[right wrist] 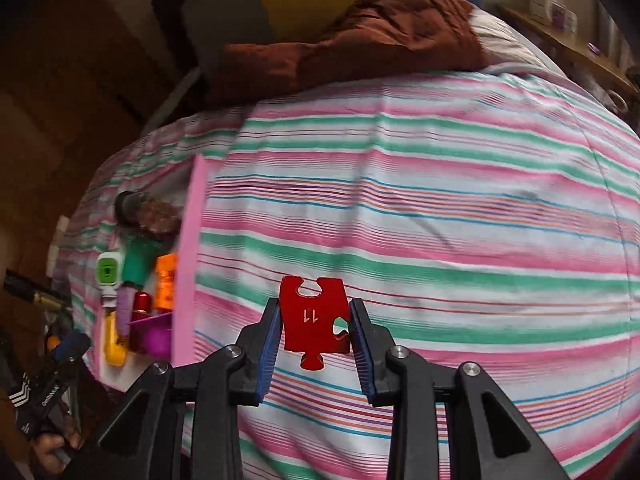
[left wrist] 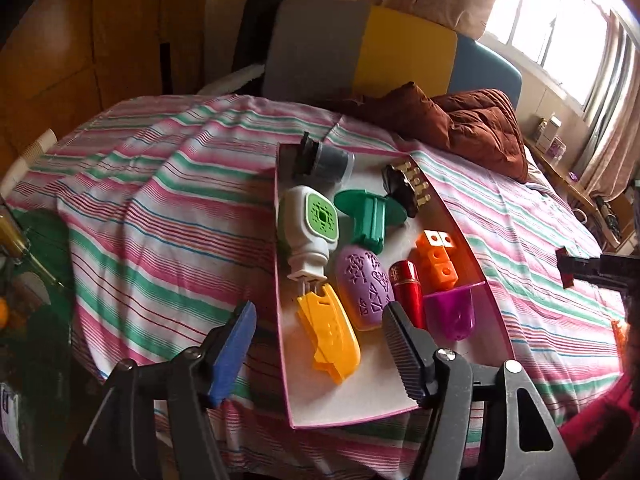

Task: Organize rigid objects
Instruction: 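Carry the red puzzle piece into the tray and open the right gripper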

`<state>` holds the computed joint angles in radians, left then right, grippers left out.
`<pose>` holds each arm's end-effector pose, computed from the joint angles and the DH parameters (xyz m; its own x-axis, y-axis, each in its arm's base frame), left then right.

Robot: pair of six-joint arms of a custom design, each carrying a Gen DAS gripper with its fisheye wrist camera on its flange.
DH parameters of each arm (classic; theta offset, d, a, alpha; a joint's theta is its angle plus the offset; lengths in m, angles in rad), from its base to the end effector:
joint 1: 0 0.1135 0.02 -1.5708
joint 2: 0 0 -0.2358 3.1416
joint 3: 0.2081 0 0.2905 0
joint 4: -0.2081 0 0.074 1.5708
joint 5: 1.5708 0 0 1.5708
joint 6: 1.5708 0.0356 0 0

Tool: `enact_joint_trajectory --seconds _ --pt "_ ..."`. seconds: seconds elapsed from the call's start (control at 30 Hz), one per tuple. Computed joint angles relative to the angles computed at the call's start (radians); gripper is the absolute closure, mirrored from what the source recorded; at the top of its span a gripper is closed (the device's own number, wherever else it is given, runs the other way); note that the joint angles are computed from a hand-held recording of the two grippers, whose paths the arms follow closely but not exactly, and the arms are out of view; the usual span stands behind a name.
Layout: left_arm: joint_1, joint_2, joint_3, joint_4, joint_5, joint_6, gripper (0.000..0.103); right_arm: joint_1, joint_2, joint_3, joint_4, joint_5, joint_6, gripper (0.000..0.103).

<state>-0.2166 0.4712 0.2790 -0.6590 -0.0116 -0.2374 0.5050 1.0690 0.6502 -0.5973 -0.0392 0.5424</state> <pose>0.1686 -0.0367 0.1427 -0.7627 -0.0729 -0.6427 0.0289 0.9888 -0.1465 0.2167 0.1214 0.1663 -0.8960 0.0940 -0.4339 -0.0455 0.9527 0.3004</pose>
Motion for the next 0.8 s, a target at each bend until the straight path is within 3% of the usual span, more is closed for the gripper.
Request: enact_joint_trajectory --seconds 0.1,0.23,0.43,0.6,0.7,0.8 --pt "0.0 -0.043 0.0 -0.028 -0.039 -0.005 0.025 0.161 0.148 0.15 0.053 0.028 0.018 0.07" --pt "0.003 -0.077 0.003 -0.052 -0.069 -0.003 0.022 0.268 0.43 0.391 0.107 0.062 -0.026 0.07" --pt "0.032 -0.119 -0.006 -0.078 -0.08 0.006 0.015 0.336 0.765 0.698 0.04 0.083 -0.075 0.07" --pt "0.049 -0.126 -0.01 -0.084 -0.08 0.005 0.008 0.359 0.909 0.827 -0.024 0.107 -0.097 0.07" --pt "0.04 -0.117 -0.008 -0.083 -0.101 -0.001 0.001 0.362 0.941 0.85 -0.041 0.11 -0.099 0.07" --pt "0.03 -0.12 -0.007 -0.092 -0.117 -0.012 0.0 0.365 0.954 0.852 -0.037 0.125 -0.102 0.07"
